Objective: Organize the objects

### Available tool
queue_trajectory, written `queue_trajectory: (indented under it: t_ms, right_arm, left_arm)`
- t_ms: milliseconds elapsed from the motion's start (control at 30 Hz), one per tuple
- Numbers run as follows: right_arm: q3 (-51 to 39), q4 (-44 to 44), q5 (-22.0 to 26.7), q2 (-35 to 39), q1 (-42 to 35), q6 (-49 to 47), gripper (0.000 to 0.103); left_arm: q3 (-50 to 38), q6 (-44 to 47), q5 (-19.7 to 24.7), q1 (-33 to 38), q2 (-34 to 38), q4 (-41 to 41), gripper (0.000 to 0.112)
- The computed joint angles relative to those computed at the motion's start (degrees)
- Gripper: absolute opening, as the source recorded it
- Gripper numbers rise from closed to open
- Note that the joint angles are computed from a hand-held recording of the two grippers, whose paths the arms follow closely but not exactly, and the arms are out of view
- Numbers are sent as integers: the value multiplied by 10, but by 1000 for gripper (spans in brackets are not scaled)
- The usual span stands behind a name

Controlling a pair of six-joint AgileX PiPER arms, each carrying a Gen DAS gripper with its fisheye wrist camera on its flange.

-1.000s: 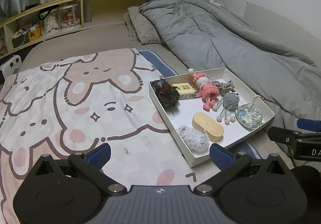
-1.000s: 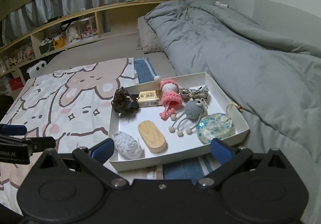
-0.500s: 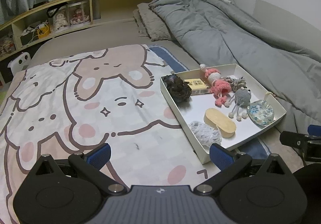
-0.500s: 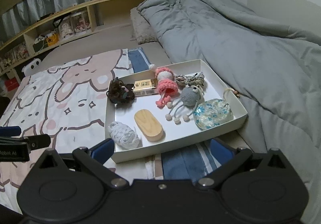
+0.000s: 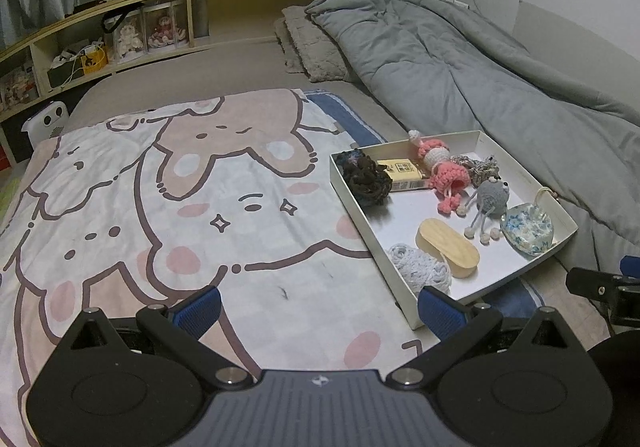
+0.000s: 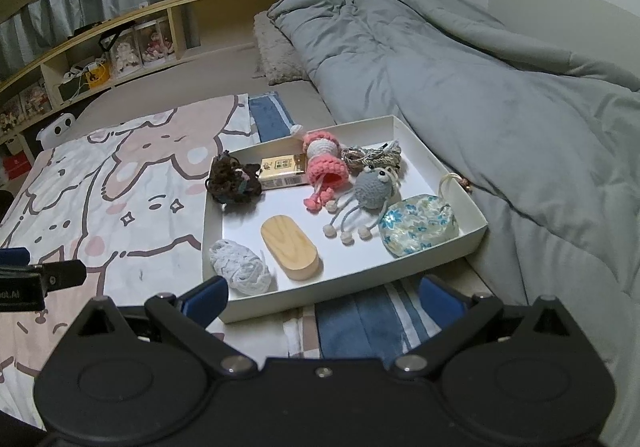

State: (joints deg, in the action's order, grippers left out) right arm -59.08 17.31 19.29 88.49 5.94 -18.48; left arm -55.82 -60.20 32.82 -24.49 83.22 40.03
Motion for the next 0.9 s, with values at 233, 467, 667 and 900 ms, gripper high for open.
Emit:
queue_trajectory:
  t_ms: [233, 467, 667, 900]
  right_arm:
    - [1, -15, -2, 0, 3, 14, 103]
    - [0, -15, 0, 1, 3, 14, 103]
    - [-1, -16, 1, 1, 3, 16, 103]
    - [-1, -17, 1, 1, 3, 16, 103]
  left_arm:
    - [0, 1, 1, 0, 0, 0, 103]
    - [0, 5, 1, 0, -1, -4, 103]
    - [2, 0, 4, -3, -3, 0, 103]
    - [3, 3, 5, -2, -5, -5, 103]
